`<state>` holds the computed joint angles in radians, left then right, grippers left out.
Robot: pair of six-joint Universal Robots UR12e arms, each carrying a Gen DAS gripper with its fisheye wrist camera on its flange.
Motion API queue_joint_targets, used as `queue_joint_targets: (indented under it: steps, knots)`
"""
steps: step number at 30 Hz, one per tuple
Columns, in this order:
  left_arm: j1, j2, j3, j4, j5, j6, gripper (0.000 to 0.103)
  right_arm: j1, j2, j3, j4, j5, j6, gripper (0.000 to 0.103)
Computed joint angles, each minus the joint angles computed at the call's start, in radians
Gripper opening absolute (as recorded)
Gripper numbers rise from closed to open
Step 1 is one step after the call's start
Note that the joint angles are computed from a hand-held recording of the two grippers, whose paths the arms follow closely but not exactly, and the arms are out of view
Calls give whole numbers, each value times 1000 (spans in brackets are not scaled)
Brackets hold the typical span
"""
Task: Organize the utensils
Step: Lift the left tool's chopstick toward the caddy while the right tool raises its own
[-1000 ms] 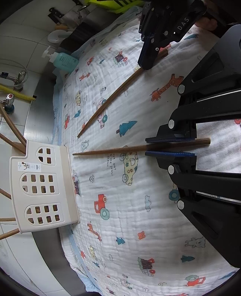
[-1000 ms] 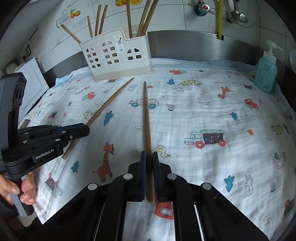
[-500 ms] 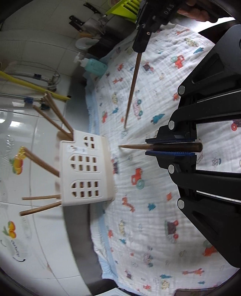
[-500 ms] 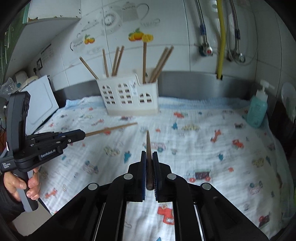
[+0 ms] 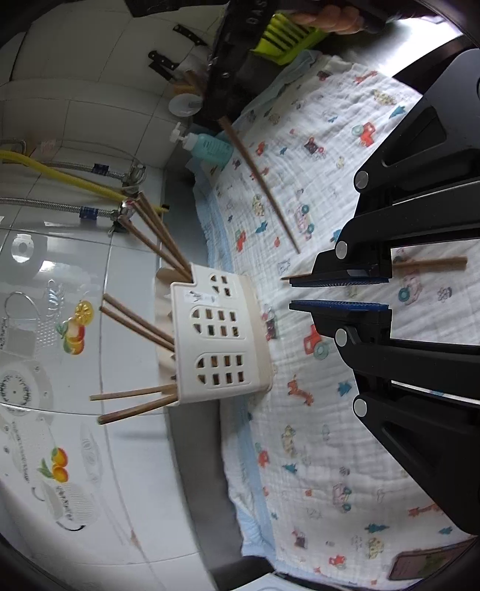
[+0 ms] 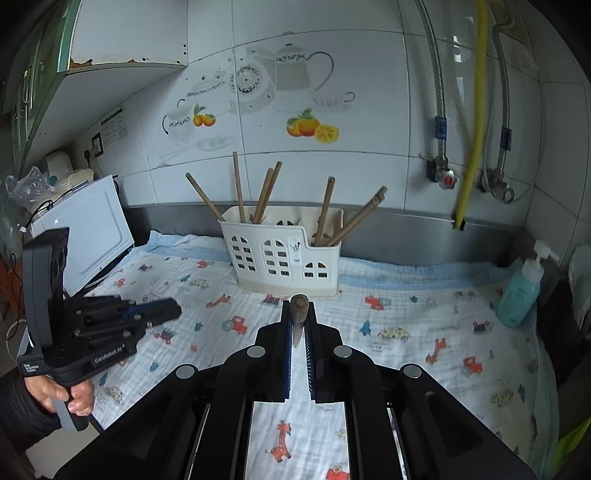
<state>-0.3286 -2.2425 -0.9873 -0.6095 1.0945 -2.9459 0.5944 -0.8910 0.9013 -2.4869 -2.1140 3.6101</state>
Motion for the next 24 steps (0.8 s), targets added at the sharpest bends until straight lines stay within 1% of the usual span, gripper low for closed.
queue_joint_targets:
  steps: [2, 3, 5, 7, 8, 9, 10, 11, 12, 15, 16, 17, 18, 20, 21, 22, 24]
  knots:
    - [3, 7, -16, -28, -22, 19, 6, 1, 5, -9, 5, 0, -8, 6]
    - [2, 13, -30, -35, -15, 23, 7, 2, 6, -11, 6, 2, -9, 6]
    - [5, 21, -52, -57, -38, 40, 9, 2, 8, -12, 12, 4, -9, 6]
    - [2, 30, -78, -69, -22, 60, 9, 3, 8, -9, 14, 4, -8, 6]
    - [3, 33, -89, -81, -25, 70, 10, 3, 7, -8, 15, 8, -8, 6]
    - [3, 35, -97, -97, -25, 72, 18, 3, 6, -7, 16, 8, -8, 6]
    - [4, 35, -102, -108, -32, 70, 36, 3, 7, -8, 18, 6, -9, 6]
    - [3, 37, -112, -106, -30, 65, 41, 4, 7, -8, 18, 4, -10, 6]
    - [0, 40, -125, -100, -15, 70, 40, 3, 6, -6, 16, 6, -10, 6]
    - [-8, 38, -138, -108, -3, 93, 39, 4, 6, -7, 21, 3, -10, 6]
    - [-10, 39, -144, -100, 7, 96, 36, 4, 6, -6, 22, 4, -9, 6]
    - [-13, 39, -149, -93, 15, 102, 29, 3, 5, -3, 22, 6, -9, 6]
    - [-15, 36, -143, -118, 18, 117, 18, 3, 4, -1, 22, 8, -8, 6]
    - [-18, 31, -134, -145, 27, 126, 18, 3, 2, 1, 25, 8, -6, 6]
    - [-19, 28, -130, -158, 29, 136, 15, 2, 2, 2, 25, 9, -4, 6]
    - [-19, 27, -128, -167, 32, 140, 14, 2, 1, 4, 25, 11, -4, 6]
    - [-23, 23, -119, -183, 62, 136, 14, 1, 1, 6, 24, 13, -4, 6]
